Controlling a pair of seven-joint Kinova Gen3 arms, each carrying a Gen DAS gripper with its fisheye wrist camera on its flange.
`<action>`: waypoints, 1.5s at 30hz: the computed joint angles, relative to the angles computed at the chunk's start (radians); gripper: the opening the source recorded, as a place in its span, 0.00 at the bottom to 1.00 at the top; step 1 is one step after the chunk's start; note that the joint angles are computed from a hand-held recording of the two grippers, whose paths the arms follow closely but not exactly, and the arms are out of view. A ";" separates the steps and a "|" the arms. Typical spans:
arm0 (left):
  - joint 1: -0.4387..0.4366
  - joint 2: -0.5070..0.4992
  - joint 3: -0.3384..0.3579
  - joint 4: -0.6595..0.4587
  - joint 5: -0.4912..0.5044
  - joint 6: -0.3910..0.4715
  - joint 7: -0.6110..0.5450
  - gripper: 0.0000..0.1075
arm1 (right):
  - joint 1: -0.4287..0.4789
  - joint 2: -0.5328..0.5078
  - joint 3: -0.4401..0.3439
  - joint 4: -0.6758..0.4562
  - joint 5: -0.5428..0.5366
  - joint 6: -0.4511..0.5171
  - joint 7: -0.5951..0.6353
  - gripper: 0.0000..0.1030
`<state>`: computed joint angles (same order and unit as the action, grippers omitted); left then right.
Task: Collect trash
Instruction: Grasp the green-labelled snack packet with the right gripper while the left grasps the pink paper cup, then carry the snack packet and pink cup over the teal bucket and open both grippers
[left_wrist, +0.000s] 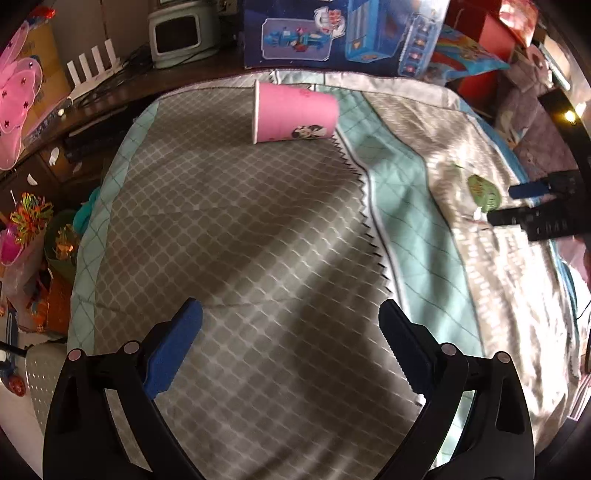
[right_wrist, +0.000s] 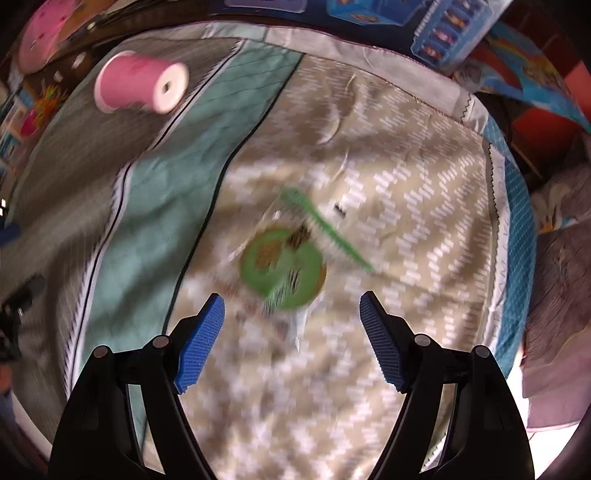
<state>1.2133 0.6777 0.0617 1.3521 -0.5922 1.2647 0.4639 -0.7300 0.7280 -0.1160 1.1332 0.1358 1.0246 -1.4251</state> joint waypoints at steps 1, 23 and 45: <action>-0.008 -0.003 0.001 0.011 0.001 -0.008 -0.006 0.90 | 0.001 0.018 0.001 -0.033 -0.008 0.019 -0.008 0.70; -0.172 -0.089 0.003 0.178 -0.024 -0.088 -0.152 0.89 | -0.116 0.118 0.019 -0.236 0.056 0.095 0.092 0.42; -0.302 -0.080 -0.054 0.190 -0.058 -0.371 -0.289 0.07 | -0.090 0.171 0.049 -0.308 0.040 0.099 0.223 0.42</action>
<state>0.9111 0.5973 0.0075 1.5421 -0.6497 0.8936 0.1753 -0.8199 0.8987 -0.0669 0.8251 0.1756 1.1237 -1.2017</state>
